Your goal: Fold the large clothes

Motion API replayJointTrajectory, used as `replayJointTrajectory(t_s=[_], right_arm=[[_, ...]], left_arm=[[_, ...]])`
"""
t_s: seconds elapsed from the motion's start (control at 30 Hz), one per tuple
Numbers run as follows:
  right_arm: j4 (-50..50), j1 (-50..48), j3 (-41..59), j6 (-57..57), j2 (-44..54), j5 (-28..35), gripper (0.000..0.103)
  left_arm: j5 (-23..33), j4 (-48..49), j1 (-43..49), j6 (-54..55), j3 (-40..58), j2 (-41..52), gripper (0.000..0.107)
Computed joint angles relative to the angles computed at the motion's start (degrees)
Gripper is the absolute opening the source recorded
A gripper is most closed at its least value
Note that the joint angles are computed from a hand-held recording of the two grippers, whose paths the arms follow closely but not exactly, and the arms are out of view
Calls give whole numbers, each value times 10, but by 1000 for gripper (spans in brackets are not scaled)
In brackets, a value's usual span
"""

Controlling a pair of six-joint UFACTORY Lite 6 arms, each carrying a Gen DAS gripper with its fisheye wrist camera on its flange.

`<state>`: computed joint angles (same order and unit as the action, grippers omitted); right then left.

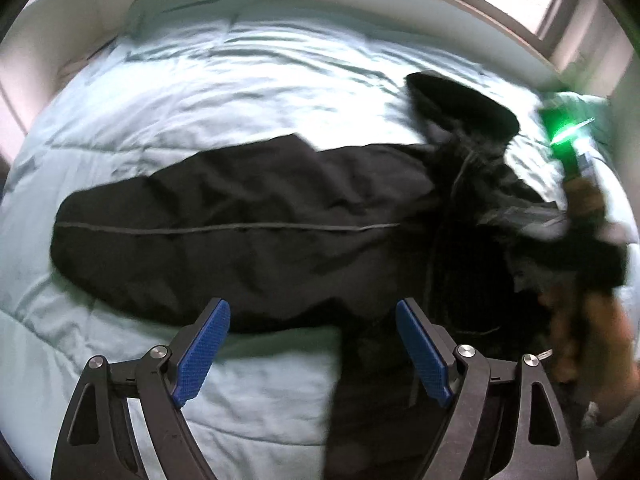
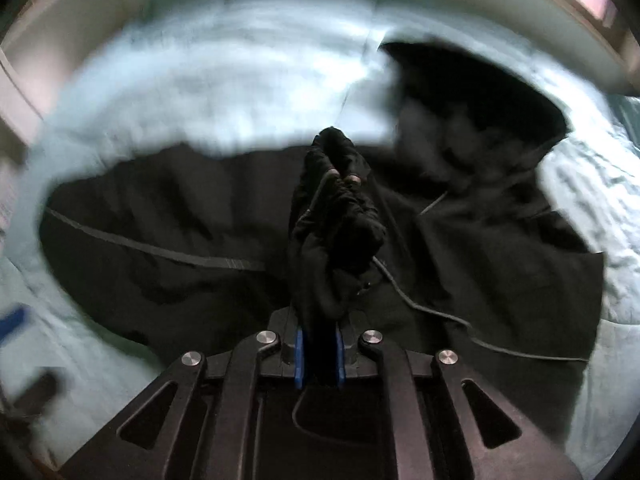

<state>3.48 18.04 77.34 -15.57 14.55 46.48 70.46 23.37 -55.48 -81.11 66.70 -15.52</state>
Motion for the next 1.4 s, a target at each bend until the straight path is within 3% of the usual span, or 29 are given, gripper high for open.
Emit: replayJointTrajectory(t_s=[0.07,0.17,0.23,0.27,0.33,0.43,0.5,0.6,0.77,0.83,0.93,1.03,1.1,1.17,1.27,1.4], right_arm=[[-33,27,-31,26,49,-36,16],[-88,54,-81,56,63,-96,28],[-66,53,-74,10,55,-79,36],[-19,38,-56,-44,47,-44,42],[90,-26,-13,-156,33,39,42],[170,-139,63,-246,29,141,57],[166,-225,117,-269,44,142,69],[73,-289,174,-213,108,75,69],[-12,-348,300,-126,267,48,69],[-12,-374,382,-123,356,94,69],[30,-398,470,-133,431,145,69],[13,-394,548,-124,466,192,70],[15,-394,502,-145,412,185,70],[56,-410,424,-187,338,172,70],[68,-424,261,-229,217,107,70],[-8,-414,172,-170,218,55,71]], left_arm=[[-4,-9,10,-3,-38,-31,86],[-30,-28,41,8,-73,-49,86],[-52,-39,68,32,-73,-33,86],[-66,-42,82,46,-64,-15,86],[-102,-48,106,79,-34,25,86],[-176,-82,145,159,47,122,86],[-220,-119,164,223,114,199,86],[-255,-176,176,316,259,348,86],[-233,-225,184,383,482,581,86],[-203,-221,192,377,509,646,86],[-214,-182,173,380,495,652,86],[-136,-151,150,382,587,691,85],[-149,-164,144,382,558,649,84],[-201,-177,140,371,478,577,84],[-254,-185,137,329,375,502,84],[-270,-234,158,348,313,520,84]])
